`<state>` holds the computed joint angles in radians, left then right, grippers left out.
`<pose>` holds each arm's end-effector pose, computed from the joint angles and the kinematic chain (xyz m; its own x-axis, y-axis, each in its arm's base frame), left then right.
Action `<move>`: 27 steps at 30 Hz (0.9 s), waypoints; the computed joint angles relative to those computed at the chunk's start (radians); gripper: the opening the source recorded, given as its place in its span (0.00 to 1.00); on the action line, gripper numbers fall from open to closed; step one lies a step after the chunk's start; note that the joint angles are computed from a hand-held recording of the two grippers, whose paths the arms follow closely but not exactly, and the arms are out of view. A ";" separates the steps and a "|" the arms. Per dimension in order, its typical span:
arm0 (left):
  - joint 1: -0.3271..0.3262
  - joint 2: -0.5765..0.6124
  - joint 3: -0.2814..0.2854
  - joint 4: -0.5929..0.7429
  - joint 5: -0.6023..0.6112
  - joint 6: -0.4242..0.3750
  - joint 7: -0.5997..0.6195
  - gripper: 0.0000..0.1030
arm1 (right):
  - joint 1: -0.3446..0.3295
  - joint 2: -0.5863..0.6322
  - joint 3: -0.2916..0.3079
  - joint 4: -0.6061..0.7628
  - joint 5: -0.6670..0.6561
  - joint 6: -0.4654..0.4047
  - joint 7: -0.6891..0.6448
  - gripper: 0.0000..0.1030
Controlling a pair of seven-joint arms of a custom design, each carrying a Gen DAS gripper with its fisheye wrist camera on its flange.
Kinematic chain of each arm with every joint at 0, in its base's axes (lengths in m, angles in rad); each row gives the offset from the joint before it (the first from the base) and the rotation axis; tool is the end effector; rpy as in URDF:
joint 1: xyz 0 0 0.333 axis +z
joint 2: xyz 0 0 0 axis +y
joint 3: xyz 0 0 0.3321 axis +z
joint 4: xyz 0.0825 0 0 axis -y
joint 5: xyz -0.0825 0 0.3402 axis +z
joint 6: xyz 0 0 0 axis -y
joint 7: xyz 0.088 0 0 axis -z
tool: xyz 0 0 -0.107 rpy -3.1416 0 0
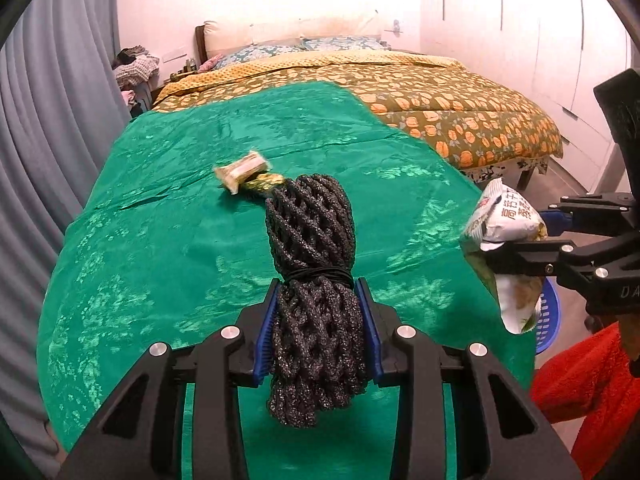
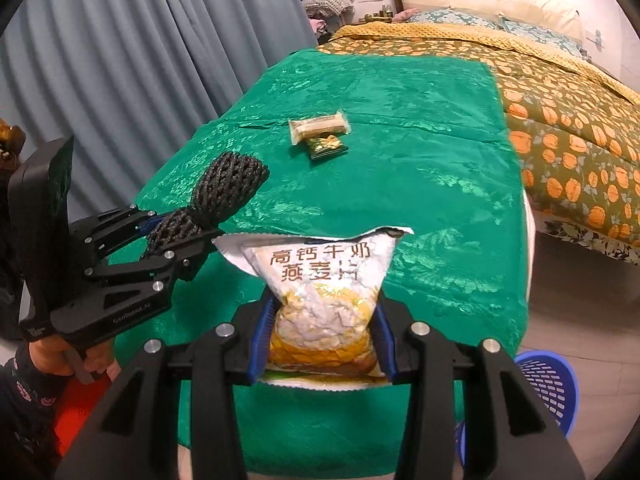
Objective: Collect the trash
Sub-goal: 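Carry the black mesh and chip bag over the blue wastebasket with both tools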
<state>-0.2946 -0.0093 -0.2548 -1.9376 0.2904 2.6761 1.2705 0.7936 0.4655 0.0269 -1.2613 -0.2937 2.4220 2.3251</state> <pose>0.4760 -0.3025 0.6041 -0.4173 -0.9062 -0.0678 -0.6316 0.3429 -0.6953 0.4873 0.5133 0.5958 0.2809 -0.9345 -0.2187 -0.7693 -0.0830 -0.6335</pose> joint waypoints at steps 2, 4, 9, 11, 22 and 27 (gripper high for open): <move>-0.006 0.010 -0.005 0.012 0.001 -0.006 -0.003 0.34 | -0.002 -0.030 -0.005 -0.046 -0.008 0.024 0.015 0.40; -0.016 0.023 -0.013 0.028 0.011 -0.014 -0.012 0.34 | -0.007 -0.062 -0.008 -0.096 -0.020 0.045 0.036 0.40; -0.050 0.066 -0.029 0.077 0.058 -0.037 -0.041 0.34 | -0.034 -0.149 -0.002 -0.232 -0.058 0.098 0.094 0.41; -0.065 0.084 -0.034 0.101 0.069 -0.048 -0.046 0.34 | -0.049 -0.175 0.005 -0.271 -0.072 0.110 0.115 0.40; -0.139 0.231 -0.112 0.304 -0.162 -0.112 0.119 0.34 | -0.168 -0.433 0.044 -0.617 -0.261 0.116 0.377 0.41; -0.200 0.347 -0.147 0.446 -0.235 -0.170 0.171 0.35 | -0.253 -0.544 0.080 -0.782 -0.323 0.084 0.498 0.41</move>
<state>-0.4948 0.3377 -0.4022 -1.4914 0.0553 2.5058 1.4411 0.5406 -0.0789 0.1072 -2.0437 -0.6169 2.5063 2.8230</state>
